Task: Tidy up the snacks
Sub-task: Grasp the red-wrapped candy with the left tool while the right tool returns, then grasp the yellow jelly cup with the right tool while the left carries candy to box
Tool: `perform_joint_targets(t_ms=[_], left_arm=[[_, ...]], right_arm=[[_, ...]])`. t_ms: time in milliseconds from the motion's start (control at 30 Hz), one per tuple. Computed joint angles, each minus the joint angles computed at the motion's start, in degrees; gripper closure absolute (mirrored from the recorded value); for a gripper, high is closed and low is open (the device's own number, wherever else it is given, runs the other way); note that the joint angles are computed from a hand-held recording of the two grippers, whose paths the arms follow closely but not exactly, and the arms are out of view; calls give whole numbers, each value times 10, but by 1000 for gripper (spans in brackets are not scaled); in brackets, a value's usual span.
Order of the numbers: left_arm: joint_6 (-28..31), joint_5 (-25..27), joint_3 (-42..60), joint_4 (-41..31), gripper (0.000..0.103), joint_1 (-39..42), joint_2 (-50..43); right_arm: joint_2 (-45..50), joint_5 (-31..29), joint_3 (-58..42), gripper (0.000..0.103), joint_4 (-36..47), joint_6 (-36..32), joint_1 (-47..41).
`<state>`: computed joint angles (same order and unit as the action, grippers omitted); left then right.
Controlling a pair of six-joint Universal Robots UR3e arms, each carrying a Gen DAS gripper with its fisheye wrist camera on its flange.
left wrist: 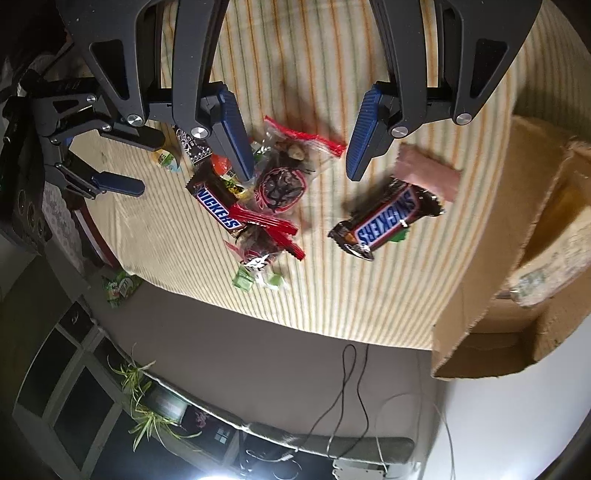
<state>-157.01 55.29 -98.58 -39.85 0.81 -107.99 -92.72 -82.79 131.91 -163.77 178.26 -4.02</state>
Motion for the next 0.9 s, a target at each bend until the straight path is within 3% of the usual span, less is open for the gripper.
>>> perform_joint_targets(t_ms=[167,233,400,533,633,900], left_arm=[[-2,9,30,-8,54,-17,-28],[-4,15,41,-7,54,-27,-40],[-13,17,71,-22,54,-38,-71],[-16,15,83,-26,56,-39,-83],[-16,12,85,-25,64,-42,-85],[-19,16,78,-7,71,-47,-82]], right_arm=[[16,20,4,23,-8,-2,-15],[26,31,7,30,-12,-3,-21],[44,48,14,34,-18,0,-33],[39,62,20,45,-17,-2,-45],[32,67,23,59,-9,-9,-49],[30,48,24,61,-11,-5,-35]])
